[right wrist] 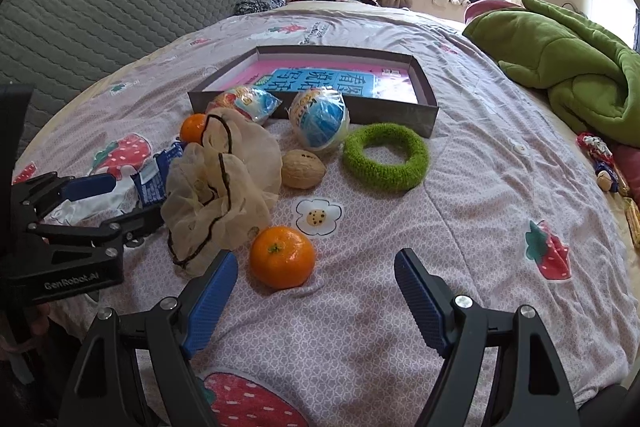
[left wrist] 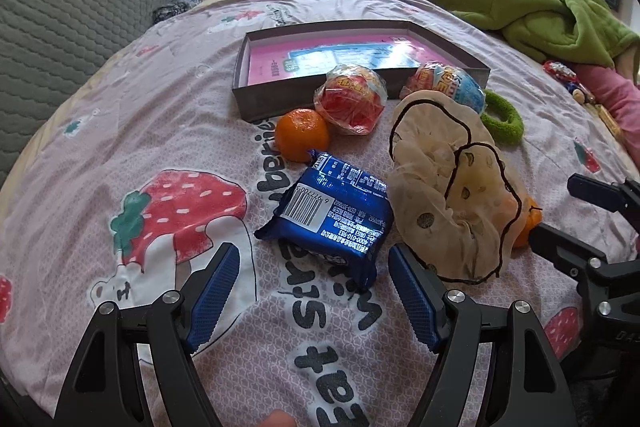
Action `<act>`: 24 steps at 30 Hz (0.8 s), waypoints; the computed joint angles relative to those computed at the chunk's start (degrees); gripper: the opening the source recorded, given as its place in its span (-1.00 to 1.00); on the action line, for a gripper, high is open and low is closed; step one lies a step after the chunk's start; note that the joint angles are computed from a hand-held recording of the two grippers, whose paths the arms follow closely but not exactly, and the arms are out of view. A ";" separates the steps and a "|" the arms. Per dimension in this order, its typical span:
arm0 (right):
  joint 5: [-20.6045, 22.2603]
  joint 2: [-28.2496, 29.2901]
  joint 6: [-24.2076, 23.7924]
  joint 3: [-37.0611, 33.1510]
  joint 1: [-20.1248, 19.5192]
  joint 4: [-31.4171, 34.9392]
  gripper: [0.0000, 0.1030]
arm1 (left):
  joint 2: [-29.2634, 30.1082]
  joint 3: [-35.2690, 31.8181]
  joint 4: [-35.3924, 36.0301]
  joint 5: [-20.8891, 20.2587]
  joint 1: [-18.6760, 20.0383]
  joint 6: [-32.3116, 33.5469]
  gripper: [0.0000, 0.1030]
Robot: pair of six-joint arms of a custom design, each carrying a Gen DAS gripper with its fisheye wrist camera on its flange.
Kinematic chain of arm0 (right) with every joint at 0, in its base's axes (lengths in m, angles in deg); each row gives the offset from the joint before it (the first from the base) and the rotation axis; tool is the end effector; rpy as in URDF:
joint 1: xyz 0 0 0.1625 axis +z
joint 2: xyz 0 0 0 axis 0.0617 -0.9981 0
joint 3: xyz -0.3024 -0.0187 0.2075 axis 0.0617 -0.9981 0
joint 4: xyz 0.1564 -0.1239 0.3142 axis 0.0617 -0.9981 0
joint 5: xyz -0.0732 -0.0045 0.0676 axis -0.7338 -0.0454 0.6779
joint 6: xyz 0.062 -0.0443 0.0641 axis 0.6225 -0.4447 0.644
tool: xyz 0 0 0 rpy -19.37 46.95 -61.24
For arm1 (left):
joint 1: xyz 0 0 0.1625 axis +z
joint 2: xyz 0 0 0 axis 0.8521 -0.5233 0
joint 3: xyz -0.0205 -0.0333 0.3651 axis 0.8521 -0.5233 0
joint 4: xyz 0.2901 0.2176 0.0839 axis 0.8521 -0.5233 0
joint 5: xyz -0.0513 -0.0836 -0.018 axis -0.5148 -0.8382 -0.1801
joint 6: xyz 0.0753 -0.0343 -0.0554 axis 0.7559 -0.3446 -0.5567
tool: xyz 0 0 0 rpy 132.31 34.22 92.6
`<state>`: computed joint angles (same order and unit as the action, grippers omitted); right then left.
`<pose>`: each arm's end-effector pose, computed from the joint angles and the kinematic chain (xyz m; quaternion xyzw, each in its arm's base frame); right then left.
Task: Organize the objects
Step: 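Reach the left gripper toward the blue snack packet, then close the left gripper on the blue snack packet while the right gripper grasps the orange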
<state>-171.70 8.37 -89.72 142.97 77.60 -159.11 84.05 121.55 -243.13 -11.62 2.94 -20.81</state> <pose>-0.0178 -0.7526 0.1367 0.2005 -0.8706 0.3022 0.3325 -0.1846 -0.7611 -0.0783 0.2463 0.8717 -0.2620 0.3330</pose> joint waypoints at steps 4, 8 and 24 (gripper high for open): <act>-0.68 0.88 -0.31 -1.37 -0.10 0.84 0.56 | 1.02 -1.60 -1.19 0.26 0.23 2.81 0.51; -1.38 1.87 -0.64 -2.77 -0.15 1.65 0.56 | 1.28 -2.54 -0.94 -1.17 0.56 4.24 0.51; -1.26 4.60 -3.40 -6.25 -0.12 3.03 0.31 | 6.99 -16.42 10.34 -5.90 2.12 7.27 0.51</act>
